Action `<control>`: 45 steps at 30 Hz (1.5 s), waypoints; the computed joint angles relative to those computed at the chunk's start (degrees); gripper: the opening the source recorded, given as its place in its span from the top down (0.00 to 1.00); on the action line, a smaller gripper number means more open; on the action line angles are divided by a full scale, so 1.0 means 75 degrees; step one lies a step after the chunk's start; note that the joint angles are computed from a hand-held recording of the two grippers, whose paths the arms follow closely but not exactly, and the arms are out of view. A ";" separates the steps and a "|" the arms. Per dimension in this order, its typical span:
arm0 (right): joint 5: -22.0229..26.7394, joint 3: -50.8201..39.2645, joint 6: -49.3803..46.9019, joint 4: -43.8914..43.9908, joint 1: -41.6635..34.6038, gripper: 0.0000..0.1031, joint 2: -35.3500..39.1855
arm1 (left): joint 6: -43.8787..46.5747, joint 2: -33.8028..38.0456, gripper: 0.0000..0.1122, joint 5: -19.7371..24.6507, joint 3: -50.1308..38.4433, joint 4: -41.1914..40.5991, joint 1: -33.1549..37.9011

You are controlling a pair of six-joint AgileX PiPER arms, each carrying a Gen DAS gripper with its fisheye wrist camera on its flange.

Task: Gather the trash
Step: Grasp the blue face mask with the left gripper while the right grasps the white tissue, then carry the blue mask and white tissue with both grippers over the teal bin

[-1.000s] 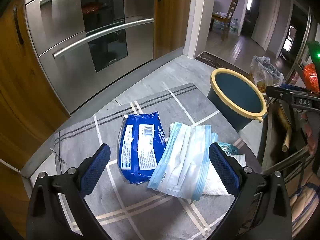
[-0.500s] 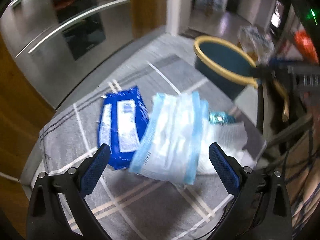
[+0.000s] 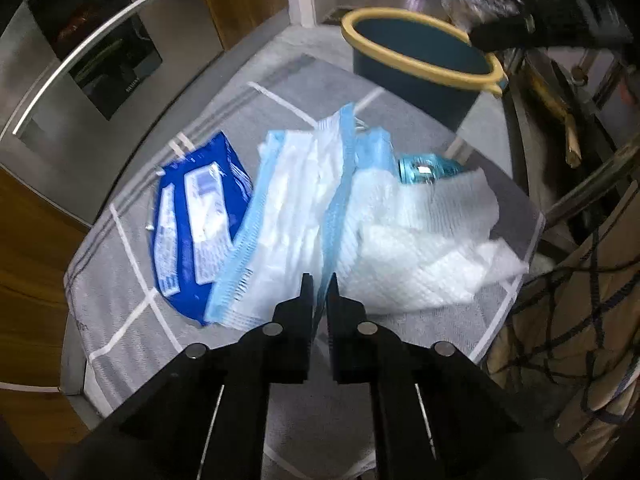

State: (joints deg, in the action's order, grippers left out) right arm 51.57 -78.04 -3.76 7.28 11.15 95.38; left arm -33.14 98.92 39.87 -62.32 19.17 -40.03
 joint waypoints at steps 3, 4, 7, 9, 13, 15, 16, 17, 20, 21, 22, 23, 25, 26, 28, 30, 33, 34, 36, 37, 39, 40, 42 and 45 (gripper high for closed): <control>0.0021 0.0071 -0.0217 0.0161 0.0115 0.08 -0.0036 | -0.0378 -0.0364 0.99 -0.0301 0.0198 0.0130 0.0190; 0.0016 0.0088 -0.0271 0.0197 0.0151 0.08 -0.0045 | -0.0553 -0.0479 0.99 -0.0364 0.0261 0.0218 0.0258; -0.0014 0.0205 -0.0455 0.0255 0.0365 0.09 -0.0093 | -0.0911 -0.0800 0.99 -0.0514 0.0410 0.0321 0.0521; -0.0033 0.0298 -0.0624 0.0305 0.0561 0.11 -0.0125 | -0.1072 -0.0996 0.99 -0.0621 0.0496 0.0325 0.0688; -0.0089 0.0547 -0.0956 0.0587 0.0915 0.14 -0.0247 | -0.1291 -0.1279 0.99 -0.0734 0.0585 0.0432 0.0794; -0.0126 0.0696 -0.1086 0.0700 0.1118 0.17 -0.0309 | -0.1337 -0.1308 0.99 -0.0687 0.0568 0.0555 0.0765; -0.0105 0.0749 -0.1149 0.0717 0.1210 0.18 -0.0321 | -0.1329 -0.1313 0.99 -0.0692 0.0569 0.0553 0.0782; -0.0085 0.0821 -0.1187 0.0701 0.1365 0.20 -0.0307 | -0.1321 -0.1316 0.99 -0.0699 0.0568 0.0513 0.0811; 0.0098 0.0909 -0.1406 0.0767 0.1638 0.28 -0.0164 | -0.1211 -0.1316 0.99 -0.0689 0.0573 0.0397 0.0852; 0.0195 0.0890 -0.1378 0.0626 0.1774 0.32 -0.0052 | -0.1207 -0.1307 0.99 -0.0695 0.0580 0.0406 0.0847; 0.0290 0.0853 -0.1302 0.0481 0.1880 0.35 0.0070 | -0.1210 -0.1303 0.99 -0.0696 0.0587 0.0422 0.0833; 0.0396 0.0807 -0.1259 0.0405 0.1926 0.41 0.0189 | -0.1213 -0.1294 0.99 -0.0687 0.0579 0.0443 0.0814; 0.0592 0.0743 -0.1126 0.0271 0.1968 0.52 0.0418 | -0.1209 -0.1294 0.99 -0.0680 0.0588 0.0466 0.0791; 0.0664 0.0721 -0.1083 0.0247 0.1950 0.62 0.0492 | -0.1201 -0.1291 0.99 -0.0681 0.0593 0.0460 0.0780; 0.0704 0.0711 -0.1040 0.0278 0.1920 0.75 0.0548 | -0.1190 -0.1304 0.99 -0.0677 0.0616 0.0457 0.0769; 0.0674 0.0719 -0.1129 0.0393 0.1828 0.93 0.0520 | -0.1198 -0.1309 0.99 -0.0649 0.0609 0.0479 0.0752; 0.0595 0.0732 -0.1226 0.0492 0.1798 0.98 0.0408 | -0.1236 -0.1279 0.99 -0.0590 0.0585 0.0560 0.0701; 0.0561 0.0741 -0.1251 0.0512 0.1793 0.98 0.0383 | -0.1256 -0.1274 0.99 -0.0576 0.0579 0.0587 0.0683; 0.0447 0.0775 -0.1279 0.0547 0.1749 0.99 0.0274 | -0.1275 -0.1274 0.99 -0.0559 0.0568 0.0624 0.0655; 0.0376 0.0772 -0.1297 0.0593 0.1679 0.99 0.0195 | -0.1284 -0.1274 0.99 -0.0545 0.0561 0.0648 0.0635; 0.0150 0.0806 -0.1321 0.0779 0.1503 0.99 -0.0012 | -0.1307 -0.1287 0.99 -0.0535 0.0572 0.0693 0.0611; 0.0032 0.0831 -0.1360 0.0897 0.1404 0.99 -0.0130 | -0.1314 -0.1306 0.99 -0.0537 0.0588 0.0703 0.0604; -0.0221 0.0903 -0.1480 0.1155 0.1194 0.99 -0.0382 | -0.1322 -0.1306 0.99 -0.0535 0.0584 0.0719 0.0604; -0.0469 0.0882 -0.1688 0.1558 0.0883 0.99 -0.0622 | -0.1418 -0.1325 0.99 -0.0505 0.0579 0.0870 0.0535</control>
State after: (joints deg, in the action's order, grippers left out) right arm 48.06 -71.42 -16.43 18.96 17.77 90.71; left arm -43.77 88.98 36.08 -57.98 25.70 -36.02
